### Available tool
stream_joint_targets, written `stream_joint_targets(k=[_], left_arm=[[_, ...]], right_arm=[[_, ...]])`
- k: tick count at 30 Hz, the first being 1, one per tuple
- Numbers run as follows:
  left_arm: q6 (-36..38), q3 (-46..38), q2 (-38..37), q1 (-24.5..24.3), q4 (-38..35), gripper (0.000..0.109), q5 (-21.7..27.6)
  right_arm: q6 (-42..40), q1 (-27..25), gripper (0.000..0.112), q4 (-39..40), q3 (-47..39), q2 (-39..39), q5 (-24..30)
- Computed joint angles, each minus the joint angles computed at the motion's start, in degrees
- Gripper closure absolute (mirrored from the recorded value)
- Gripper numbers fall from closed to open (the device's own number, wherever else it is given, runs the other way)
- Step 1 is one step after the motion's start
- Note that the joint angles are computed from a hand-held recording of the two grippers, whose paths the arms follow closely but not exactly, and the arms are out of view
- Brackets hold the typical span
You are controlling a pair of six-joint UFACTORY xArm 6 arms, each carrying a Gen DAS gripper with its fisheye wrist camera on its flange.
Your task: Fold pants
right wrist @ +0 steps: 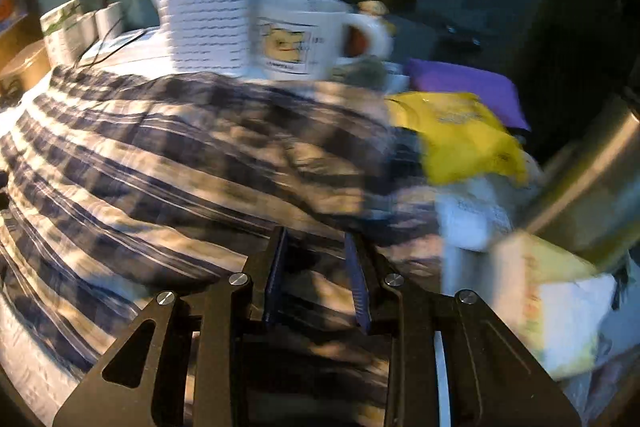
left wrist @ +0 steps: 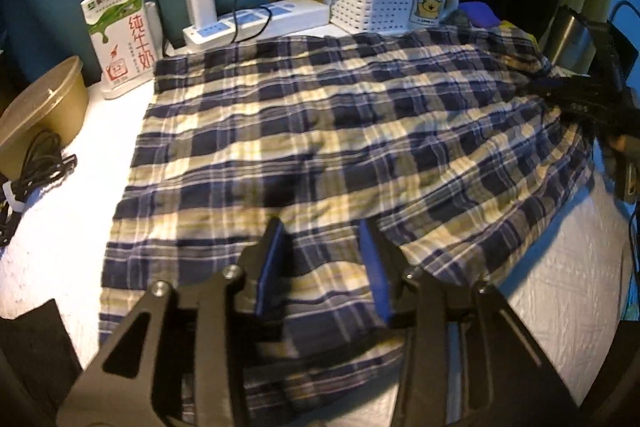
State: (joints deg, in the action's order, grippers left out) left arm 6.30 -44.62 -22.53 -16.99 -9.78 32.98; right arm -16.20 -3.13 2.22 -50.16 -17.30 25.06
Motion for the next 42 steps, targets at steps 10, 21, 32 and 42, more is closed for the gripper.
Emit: stream_joint_targets(k=[10,21,32,42], left_arm=[[-7.1,6.0,-10.8,5.1,2.6,0.040,-5.4],[-18.6,13.5,-20.4,2.3,5.4,0.030,-3.6],[-24.5,13.9,-23.3,2.8,10.7,0.030,0.9],[-27.4,13.2,-24.2,3.7,13.9,0.030,3.7]], right_arm=[[-6.4,-3.3,0.051,9.9,9.7,-16.9,4.4],[-10.1,-9.3,0.045,25.2,16.0,-27.7,18.1],[-11.9,-8.2,0.043,36.6,14.4,-21.2,18.7],[-15.5,-9.3,0.044,55.0,9.1,-11.4,14.8]])
